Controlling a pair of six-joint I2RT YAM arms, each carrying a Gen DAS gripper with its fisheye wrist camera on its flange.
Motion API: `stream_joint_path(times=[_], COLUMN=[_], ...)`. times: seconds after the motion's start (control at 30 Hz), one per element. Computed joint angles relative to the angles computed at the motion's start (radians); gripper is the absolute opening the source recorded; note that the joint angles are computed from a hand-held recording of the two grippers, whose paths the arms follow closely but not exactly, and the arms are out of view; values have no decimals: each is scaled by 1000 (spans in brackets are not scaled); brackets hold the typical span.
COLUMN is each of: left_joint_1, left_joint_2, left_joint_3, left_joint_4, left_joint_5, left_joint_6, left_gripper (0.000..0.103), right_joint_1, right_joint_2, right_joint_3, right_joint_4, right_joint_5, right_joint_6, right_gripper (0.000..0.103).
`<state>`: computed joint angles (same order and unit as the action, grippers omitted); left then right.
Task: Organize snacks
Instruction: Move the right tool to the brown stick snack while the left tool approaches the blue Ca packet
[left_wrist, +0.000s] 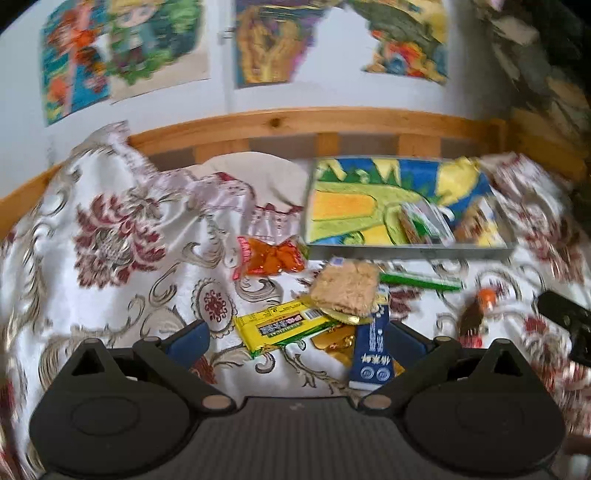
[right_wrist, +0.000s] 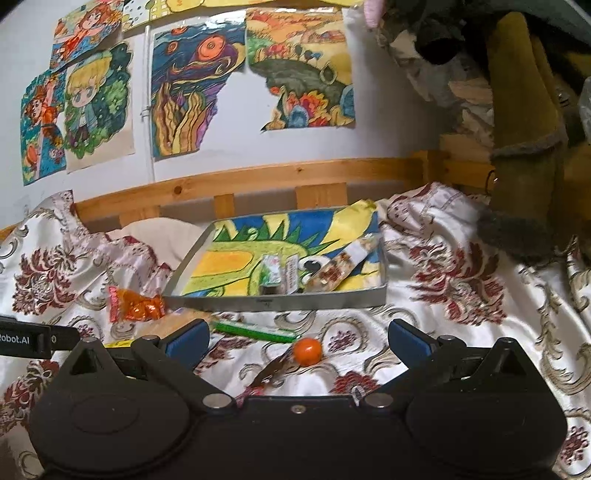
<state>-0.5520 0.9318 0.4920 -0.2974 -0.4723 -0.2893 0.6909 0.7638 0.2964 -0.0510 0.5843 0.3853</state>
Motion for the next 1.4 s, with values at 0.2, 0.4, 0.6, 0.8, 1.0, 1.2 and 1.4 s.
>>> stream_joint_path(times=[0.2, 0.4, 0.6, 0.8, 1.0, 1.2, 1.4], left_joint_1=[181, 225, 214, 174, 163, 255, 291], left_joint_2=[2, 89, 192, 271, 372, 466, 520], left_joint_3=[3, -20, 16, 17, 25, 112, 116], left_joint_4=[40, 132, 145, 228, 350, 281, 335], left_joint_5=[239, 290, 267, 154, 131, 437, 574], left_joint_6=[147, 40, 36, 81, 164, 183, 181], left_gripper=[102, 102, 102, 102, 102, 102, 102], right_joint_1=[-11, -66, -112, -79, -123, -198, -261], right_joint_2=[56, 142, 259, 430, 486, 545, 594], right_joint_3=[5, 28, 65, 135, 129, 169, 176], right_joint_4=[35, 47, 91, 122, 190, 150, 194], right_joint_5=[-85, -235, -318, -184, -276, -412, -506], right_joint_6=[10, -3, -26, -127, -229, -213, -213], right_gripper=[102, 102, 102, 102, 102, 102, 98])
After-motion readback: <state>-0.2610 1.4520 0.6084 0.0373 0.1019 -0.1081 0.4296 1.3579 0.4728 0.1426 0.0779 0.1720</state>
